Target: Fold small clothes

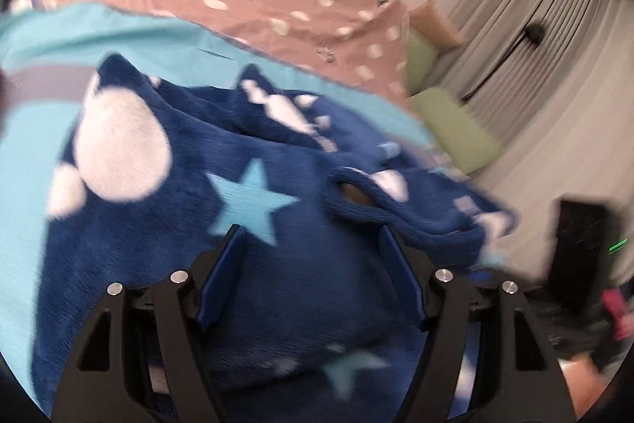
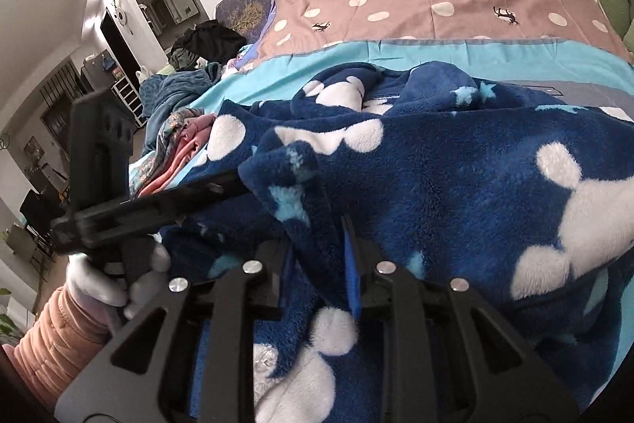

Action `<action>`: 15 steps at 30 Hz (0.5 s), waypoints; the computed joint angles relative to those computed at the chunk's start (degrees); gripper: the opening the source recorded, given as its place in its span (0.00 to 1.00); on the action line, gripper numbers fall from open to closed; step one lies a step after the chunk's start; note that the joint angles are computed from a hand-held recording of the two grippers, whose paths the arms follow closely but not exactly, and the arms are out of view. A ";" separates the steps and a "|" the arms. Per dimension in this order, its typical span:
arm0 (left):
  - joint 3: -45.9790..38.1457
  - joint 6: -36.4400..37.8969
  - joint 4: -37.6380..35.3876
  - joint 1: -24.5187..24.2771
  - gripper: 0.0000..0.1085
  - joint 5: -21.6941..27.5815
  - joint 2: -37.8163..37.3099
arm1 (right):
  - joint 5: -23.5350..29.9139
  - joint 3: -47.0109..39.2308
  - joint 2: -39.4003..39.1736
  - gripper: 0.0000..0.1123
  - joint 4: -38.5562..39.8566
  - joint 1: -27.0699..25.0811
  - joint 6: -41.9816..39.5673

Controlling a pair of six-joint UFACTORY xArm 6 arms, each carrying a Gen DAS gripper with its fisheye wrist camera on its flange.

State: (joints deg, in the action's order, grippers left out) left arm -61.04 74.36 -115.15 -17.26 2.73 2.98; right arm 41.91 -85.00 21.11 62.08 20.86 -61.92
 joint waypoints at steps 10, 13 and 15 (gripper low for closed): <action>-1.28 -20.78 10.09 1.91 0.69 11.94 2.01 | -2.01 1.06 -0.54 0.23 1.97 0.93 -2.60; -2.47 -29.79 18.88 0.56 0.68 10.51 3.09 | -2.12 1.60 -0.96 0.23 3.50 0.85 -4.09; -3.61 -32.64 20.95 0.31 0.49 11.07 3.93 | -1.53 2.02 -1.43 0.23 4.86 0.53 -5.28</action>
